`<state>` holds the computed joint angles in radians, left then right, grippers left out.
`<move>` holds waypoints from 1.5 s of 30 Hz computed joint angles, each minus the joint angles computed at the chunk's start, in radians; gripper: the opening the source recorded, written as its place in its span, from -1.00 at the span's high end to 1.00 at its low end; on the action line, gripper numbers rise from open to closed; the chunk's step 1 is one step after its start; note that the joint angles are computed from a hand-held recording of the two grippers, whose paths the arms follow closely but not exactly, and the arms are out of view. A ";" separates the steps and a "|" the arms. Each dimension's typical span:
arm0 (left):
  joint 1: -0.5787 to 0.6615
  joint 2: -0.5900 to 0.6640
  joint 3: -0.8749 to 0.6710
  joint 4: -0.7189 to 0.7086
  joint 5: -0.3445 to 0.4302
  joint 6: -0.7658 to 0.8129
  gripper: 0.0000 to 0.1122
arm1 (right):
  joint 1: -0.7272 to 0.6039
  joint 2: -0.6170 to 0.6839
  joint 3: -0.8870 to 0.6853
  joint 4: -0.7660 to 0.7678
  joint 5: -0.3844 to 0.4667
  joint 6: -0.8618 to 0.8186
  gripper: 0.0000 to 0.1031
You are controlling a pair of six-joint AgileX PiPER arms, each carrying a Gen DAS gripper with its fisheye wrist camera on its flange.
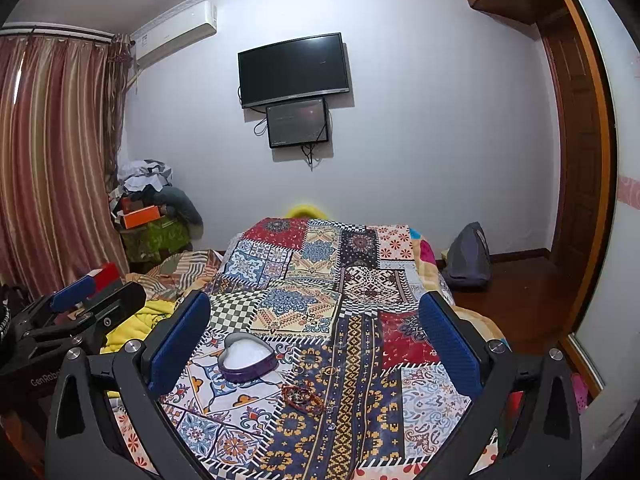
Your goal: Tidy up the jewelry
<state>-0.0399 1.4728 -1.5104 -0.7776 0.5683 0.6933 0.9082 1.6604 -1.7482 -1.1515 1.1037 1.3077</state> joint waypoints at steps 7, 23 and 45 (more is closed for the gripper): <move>-0.008 0.004 -0.015 0.020 0.000 -0.021 -0.83 | 0.008 0.003 -0.008 -0.003 0.009 -0.003 -1.00; -0.013 0.028 -0.046 0.041 0.008 -0.034 -0.83 | -0.022 0.004 0.015 0.018 -0.016 -0.001 -1.00; -0.093 0.369 -0.294 0.400 0.234 -0.349 -0.57 | -0.242 0.012 0.178 0.374 -0.125 -0.188 -0.89</move>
<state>-0.1331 1.8422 -1.8041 -0.3780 0.8025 0.3440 0.6660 1.6723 -1.5705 -0.7777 0.9785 1.1194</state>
